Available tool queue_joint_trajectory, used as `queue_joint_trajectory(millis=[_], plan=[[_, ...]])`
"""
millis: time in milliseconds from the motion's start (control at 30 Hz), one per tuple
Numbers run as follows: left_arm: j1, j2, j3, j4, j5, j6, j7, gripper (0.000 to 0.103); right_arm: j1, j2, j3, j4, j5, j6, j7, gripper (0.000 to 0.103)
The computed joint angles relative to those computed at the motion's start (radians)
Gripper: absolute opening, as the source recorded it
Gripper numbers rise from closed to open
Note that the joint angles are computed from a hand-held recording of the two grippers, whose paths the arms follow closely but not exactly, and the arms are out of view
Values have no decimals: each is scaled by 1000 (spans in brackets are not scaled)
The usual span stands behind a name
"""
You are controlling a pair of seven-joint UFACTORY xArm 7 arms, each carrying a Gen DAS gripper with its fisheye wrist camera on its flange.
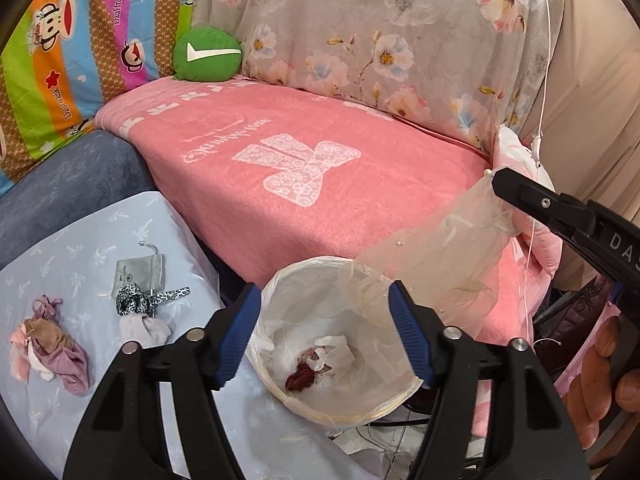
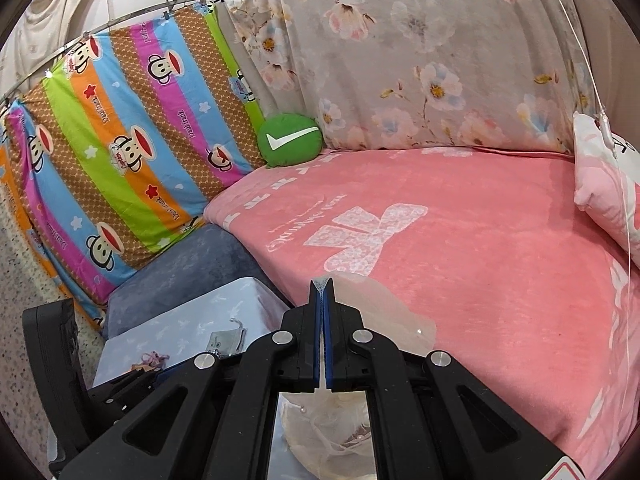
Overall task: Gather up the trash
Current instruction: 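Carry the red scrunchie with the left tool into the bin while the right tool carries the sheer mesh bag, then move both tools back over the table toward the remaining cloths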
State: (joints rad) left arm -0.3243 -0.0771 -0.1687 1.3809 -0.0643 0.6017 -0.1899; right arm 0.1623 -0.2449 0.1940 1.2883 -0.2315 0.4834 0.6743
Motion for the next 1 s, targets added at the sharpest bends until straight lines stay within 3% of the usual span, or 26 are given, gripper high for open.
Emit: queue_joint_trajectory(millis=[600,1000], plan=[[18,-17,9,-24,26,-11,-45,68,22,23,11,6,-5,5,4,19],[47,-75,30,-99,4,-27,-47,68,76,70,26,34,-2,11,0,20]])
